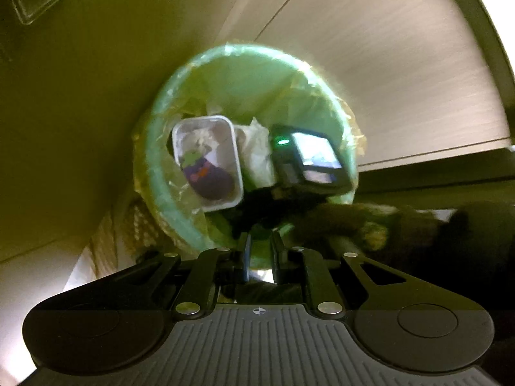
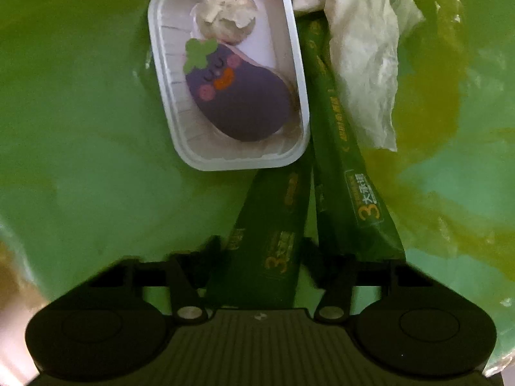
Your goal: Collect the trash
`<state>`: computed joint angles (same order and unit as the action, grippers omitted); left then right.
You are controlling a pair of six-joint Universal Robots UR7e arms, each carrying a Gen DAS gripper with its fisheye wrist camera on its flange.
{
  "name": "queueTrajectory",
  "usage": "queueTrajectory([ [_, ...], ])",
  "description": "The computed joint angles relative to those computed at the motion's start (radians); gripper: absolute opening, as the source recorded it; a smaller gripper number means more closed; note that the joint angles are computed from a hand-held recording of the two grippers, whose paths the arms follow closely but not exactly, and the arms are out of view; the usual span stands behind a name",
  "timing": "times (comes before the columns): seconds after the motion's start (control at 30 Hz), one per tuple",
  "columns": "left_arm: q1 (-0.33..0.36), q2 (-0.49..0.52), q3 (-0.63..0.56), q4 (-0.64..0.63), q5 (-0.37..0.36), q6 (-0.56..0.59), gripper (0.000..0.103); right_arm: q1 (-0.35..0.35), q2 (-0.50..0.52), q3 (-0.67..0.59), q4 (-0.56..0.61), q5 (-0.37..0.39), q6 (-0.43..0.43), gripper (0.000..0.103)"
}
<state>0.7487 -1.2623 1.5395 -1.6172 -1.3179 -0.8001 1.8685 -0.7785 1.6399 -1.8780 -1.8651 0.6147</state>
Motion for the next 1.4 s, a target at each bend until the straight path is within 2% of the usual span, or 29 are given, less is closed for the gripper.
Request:
queueTrajectory([
  [0.07, -0.002, 0.004, -0.009, -0.003, 0.001, 0.005, 0.015, 0.017, -0.051, 0.006, 0.012, -0.004, -0.012, 0.026],
  [0.2, 0.000, 0.015, -0.023, -0.020, -0.001, 0.006, 0.015, 0.043, -0.187, 0.006, 0.075, 0.093, -0.006, 0.024],
  [0.3, 0.005, 0.021, -0.032, -0.034, 0.001, -0.018, 0.015, 0.097, -0.260, -0.042, 0.141, 0.125, -0.006, 0.023],
  [0.4, 0.011, 0.033, -0.045, -0.039, 0.012, -0.016, 0.015, 0.159, -0.294, -0.116, 0.168, 0.104, -0.035, 0.023],
  [0.57, 0.015, 0.043, -0.048, -0.037, 0.022, -0.019, 0.015, 0.191, -0.281, -0.149, 0.061, 0.065, -0.102, 0.023],
  [0.63, 0.012, 0.049, -0.056, -0.012, 0.025, -0.019, 0.015, 0.188, -0.254, -0.143, 0.020, 0.027, -0.119, 0.027],
  [0.67, 0.011, 0.048, -0.056, -0.006, 0.025, -0.013, 0.015, 0.186, -0.236, -0.144, 0.014, 0.009, -0.121, 0.035],
  [0.7, 0.009, 0.044, -0.047, -0.011, 0.025, -0.006, 0.015, 0.183, -0.219, -0.146, 0.012, -0.005, -0.121, 0.047],
  [0.73, 0.008, 0.038, -0.031, -0.027, 0.026, 0.004, 0.015, 0.181, -0.212, -0.130, -0.014, -0.016, -0.135, 0.051],
  [0.83, 0.000, 0.026, 0.023, -0.060, 0.066, 0.016, 0.015, 0.173, -0.229, -0.042, -0.147, -0.035, -0.194, 0.053],
  [0.93, -0.014, 0.012, 0.093, -0.176, 0.115, 0.046, 0.015, 0.172, -0.273, 0.054, -0.280, -0.084, -0.221, 0.052],
  [1.07, -0.057, -0.001, 0.170, -0.405, 0.205, 0.229, 0.015, 0.222, -0.338, 0.174, -0.515, -0.226, -0.293, 0.052],
  [1.2, -0.129, -0.022, 0.223, -0.667, 0.333, 0.439, 0.015, 0.332, -0.370, 0.248, -0.836, -0.408, -0.416, 0.053],
  [1.27, -0.183, -0.042, 0.240, -0.772, 0.415, 0.519, 0.015, 0.399, -0.359, 0.258, -0.985, -0.509, -0.472, 0.058],
  [1.33, -0.242, -0.071, 0.253, -0.832, 0.504, 0.561, 0.015, 0.467, -0.331, 0.250, -1.120, -0.607, -0.525, 0.066],
  [1.4, -0.298, -0.100, 0.251, -0.814, 0.598, 0.557, 0.015, 0.528, -0.294, 0.233, -1.265, -0.684, -0.606, 0.072],
])
